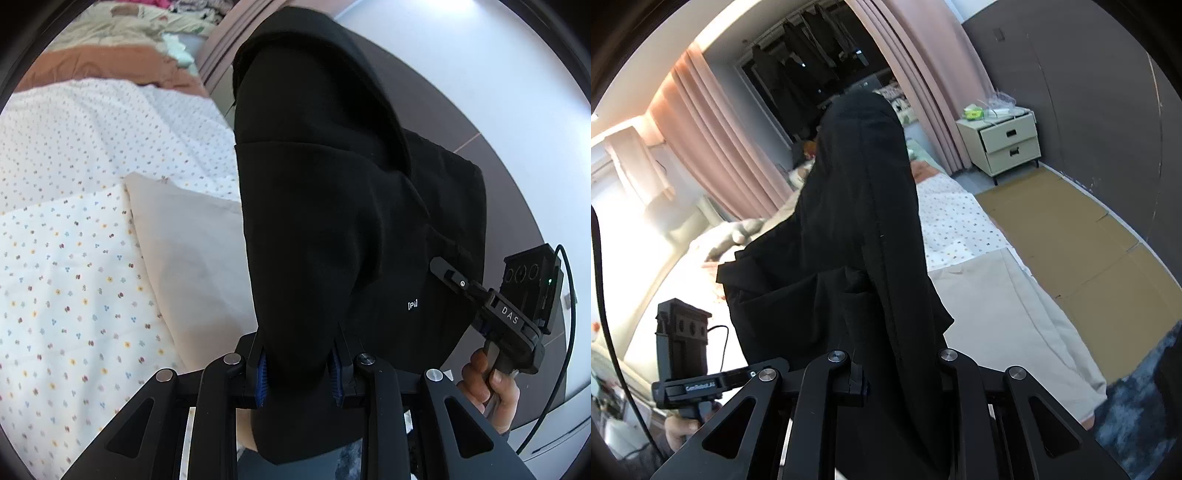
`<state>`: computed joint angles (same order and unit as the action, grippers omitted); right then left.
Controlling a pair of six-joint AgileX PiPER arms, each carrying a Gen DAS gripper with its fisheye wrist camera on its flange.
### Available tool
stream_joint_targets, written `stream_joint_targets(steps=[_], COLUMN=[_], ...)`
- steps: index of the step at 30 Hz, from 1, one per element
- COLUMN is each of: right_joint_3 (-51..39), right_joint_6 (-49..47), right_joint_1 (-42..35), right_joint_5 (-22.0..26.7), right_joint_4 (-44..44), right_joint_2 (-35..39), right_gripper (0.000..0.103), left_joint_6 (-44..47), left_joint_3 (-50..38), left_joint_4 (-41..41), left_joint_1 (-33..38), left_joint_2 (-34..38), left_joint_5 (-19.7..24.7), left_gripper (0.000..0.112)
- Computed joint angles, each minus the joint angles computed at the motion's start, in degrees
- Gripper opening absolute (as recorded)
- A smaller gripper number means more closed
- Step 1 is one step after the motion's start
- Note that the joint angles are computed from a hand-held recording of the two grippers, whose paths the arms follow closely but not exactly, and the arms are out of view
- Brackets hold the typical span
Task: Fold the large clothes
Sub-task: 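Lift the black shirt bundle with both grippers and carry it toward the beige stack, then lower the black shirt onto the beige cloth stack and open both grippers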
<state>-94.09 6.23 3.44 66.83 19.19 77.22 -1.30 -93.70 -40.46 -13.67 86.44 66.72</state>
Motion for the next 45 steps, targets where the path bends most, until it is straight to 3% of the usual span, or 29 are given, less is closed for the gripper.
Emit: stream_joint_targets(steps=[12,13,14,16,17,21,23,28,32,35,37,39,42,45], right_joint_3=[-4.0,-3.9,-3.9,-2.3,-0.6,8.6,12.8,25.3,34.6,40.3,42.9,45.3,47.7,47.8], right_joint_6=[-1.4,-0.1,1.9,8.5,10.4,14.7,17.2,17.2,18.0,17.9,15.9,9.9,2.5,3.9], right_joint_1=[-2.6,-1.9,-0.8,1.3,1.4,0.0,-0.3,-7.6,-12.3,-14.8,-16.5,-19.7,-23.3,-22.4], right_joint_5=[-0.9,-1.1,-1.6,-2.9,-3.7,-6.1,-5.9,-7.8,-8.8,-10.0,-11.3,-13.5,-16.3,-18.9], right_joint_4=[-3.5,-5.5,-9.1,-17.6,-18.8,-20.9,-23.7,-19.7,-18.2,-15.9,-12.5,-6.3,1.2,0.7], right_joint_2=[14.8,15.6,16.7,17.6,16.8,9.0,4.1,-9.1,-17.7,-21.8,-22.0,-20.8,-20.0,-18.1], right_gripper=[0.021,0.030,0.047,0.068,0.072,0.072,0.072,0.072,0.072,0.072,0.072,0.066,0.045,0.034], left_joint_6=[1.3,0.5,-1.1,-3.5,-3.7,1.9,3.4,6.9,7.3,5.9,4.7,3.8,3.8,1.9], left_joint_3=[-8.5,-9.0,-7.3,-8.9,-9.3,-5.9,-5.0,-1.7,-7.3,-8.7,-13.2,-17.1,-17.6,-19.5], left_joint_4=[0.3,1.1,2.3,5.3,6.2,3.6,3.3,3.4,3.8,4.0,5.7,8.0,7.0,9.1], left_joint_1=[1.0,0.8,-0.1,-0.6,-0.5,3.4,4.5,5.6,6.3,6.0,5.8,4.6,5.2,4.4], left_joint_2=[16.4,17.8,16.9,19.6,20.4,19.9,18.9,15.1,18.5,18.7,22.7,25.3,27.3,29.1], left_joint_5=[-0.3,-0.3,-0.7,0.5,1.2,-0.9,-2.1,-4.4,-2.3,-0.6,-0.6,0.6,0.0,-1.3], left_gripper=[0.029,0.031,0.036,0.043,0.045,0.058,0.058,0.058,0.058,0.058,0.058,0.058,0.058,0.058])
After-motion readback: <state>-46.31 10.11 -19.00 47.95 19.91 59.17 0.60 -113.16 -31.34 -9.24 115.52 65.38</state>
